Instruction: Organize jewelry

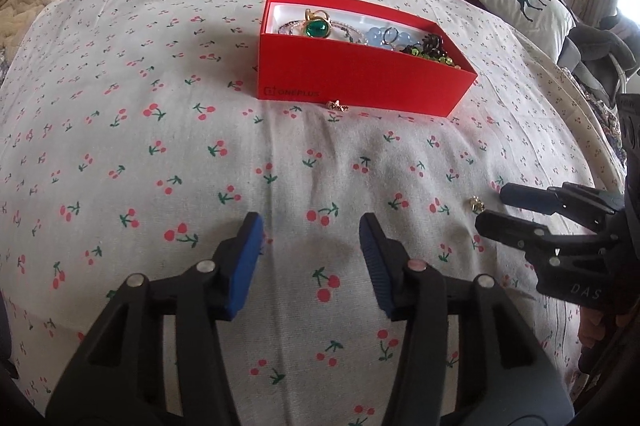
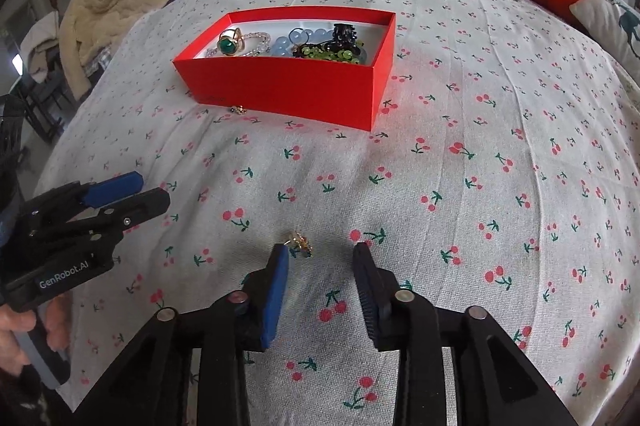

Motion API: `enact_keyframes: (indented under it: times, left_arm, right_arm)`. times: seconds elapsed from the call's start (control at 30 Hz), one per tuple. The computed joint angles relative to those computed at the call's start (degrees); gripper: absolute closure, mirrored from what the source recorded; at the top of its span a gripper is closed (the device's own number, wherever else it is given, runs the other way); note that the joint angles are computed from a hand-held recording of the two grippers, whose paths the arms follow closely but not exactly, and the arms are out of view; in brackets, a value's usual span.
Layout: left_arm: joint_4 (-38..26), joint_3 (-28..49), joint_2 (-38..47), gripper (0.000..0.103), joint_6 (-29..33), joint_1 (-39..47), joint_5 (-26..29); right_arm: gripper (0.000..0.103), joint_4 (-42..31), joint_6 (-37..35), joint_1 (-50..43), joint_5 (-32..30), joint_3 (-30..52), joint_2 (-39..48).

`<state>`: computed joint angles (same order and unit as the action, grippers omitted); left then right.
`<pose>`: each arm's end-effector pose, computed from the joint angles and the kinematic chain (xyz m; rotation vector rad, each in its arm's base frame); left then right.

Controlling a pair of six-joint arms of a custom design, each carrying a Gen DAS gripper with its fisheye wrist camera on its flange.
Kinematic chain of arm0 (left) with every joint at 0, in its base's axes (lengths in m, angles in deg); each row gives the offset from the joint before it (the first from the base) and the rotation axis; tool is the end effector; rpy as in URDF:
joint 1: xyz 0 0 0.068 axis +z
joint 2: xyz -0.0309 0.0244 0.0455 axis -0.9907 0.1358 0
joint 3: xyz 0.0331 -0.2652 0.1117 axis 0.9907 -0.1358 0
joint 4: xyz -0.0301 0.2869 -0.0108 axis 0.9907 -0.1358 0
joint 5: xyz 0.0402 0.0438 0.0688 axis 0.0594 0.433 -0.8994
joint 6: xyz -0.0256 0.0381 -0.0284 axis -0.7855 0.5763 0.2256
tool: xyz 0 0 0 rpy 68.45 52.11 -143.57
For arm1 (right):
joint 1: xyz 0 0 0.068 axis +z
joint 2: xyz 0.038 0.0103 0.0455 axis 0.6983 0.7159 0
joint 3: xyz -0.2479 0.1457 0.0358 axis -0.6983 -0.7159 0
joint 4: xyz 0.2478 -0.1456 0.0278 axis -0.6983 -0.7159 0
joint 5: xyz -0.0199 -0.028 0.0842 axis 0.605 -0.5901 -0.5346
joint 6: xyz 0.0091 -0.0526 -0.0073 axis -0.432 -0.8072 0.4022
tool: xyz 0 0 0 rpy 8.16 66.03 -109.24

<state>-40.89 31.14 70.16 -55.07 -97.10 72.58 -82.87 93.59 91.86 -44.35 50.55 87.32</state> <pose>0.2995 -0.0884 0.1217 0.4970 2.4664 -0.3811 0.2330 0.2392 0.1540 -0.0071 2.5845 0.1825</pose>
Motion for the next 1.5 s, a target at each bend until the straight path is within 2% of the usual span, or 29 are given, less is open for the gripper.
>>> enact_keyframes:
  times: [0.2,0.33,0.37,0.43,0.5,0.6,0.87,0.93,1.1,1.2,1.5]
  left_arm:
    - [0.1,-0.4,-0.3,0.051,0.8,0.2,-0.1]
    - [0.5,-1.0,-0.5,0.051,1.3,-0.3,-1.0]
    - [0.5,-1.1,-0.6,0.051,1.4,-0.4,-1.3]
    - [0.4,-1.0,-0.7,0.051,1.6,-0.6,-1.6]
    - [-0.1,-0.7,-0.6,0.051,1.6,-0.7,-1.8]
    - [-1.2,0.1,-0.4,0.051,1.6,-0.7,-1.9]
    - [-3.1,2.8,0.6,0.051,1.0,-1.3,-0.8]
    - [-2.7,3.5,1.1,0.054,0.6,-1.6,-0.1]
    - [-2.7,7.4,5.2,0.075,-0.2,-3.0,1.3]
    - [-2.3,9.8,7.9,0.078,-1.0,-4.2,1.1]
    - [-2.1,15.9,13.9,0.078,-5.4,-5.3,-0.2]
  right_arm:
    - [0.045,-1.7,-2.4,2.4,4.2,4.1,5.0]
    - [0.072,-0.8,-4.3,2.3,3.0,4.6,5.9]
    - [0.075,-0.5,-4.3,2.1,2.5,4.5,5.7]
    - [0.094,0.0,-4.0,1.3,1.6,3.8,5.2]
    - [0.097,1.2,-3.5,0.3,0.0,2.5,4.1]
    - [0.098,2.6,-2.5,-0.7,-1.9,0.7,2.3]
    - [0.098,3.5,-0.9,-2.9,-2.2,-3.1,-6.3]
    - [0.098,3.4,-0.7,-3.7,-1.9,-3.8,-8.4]
    - [0.098,3.1,0.1,-4.2,-1.9,-3.9,-9.7]
    - [0.098,3.1,0.0,-3.9,-2.1,-3.7,-9.3]
    - [0.098,4.0,-0.4,-4.4,-3.6,-3.7,-8.1]
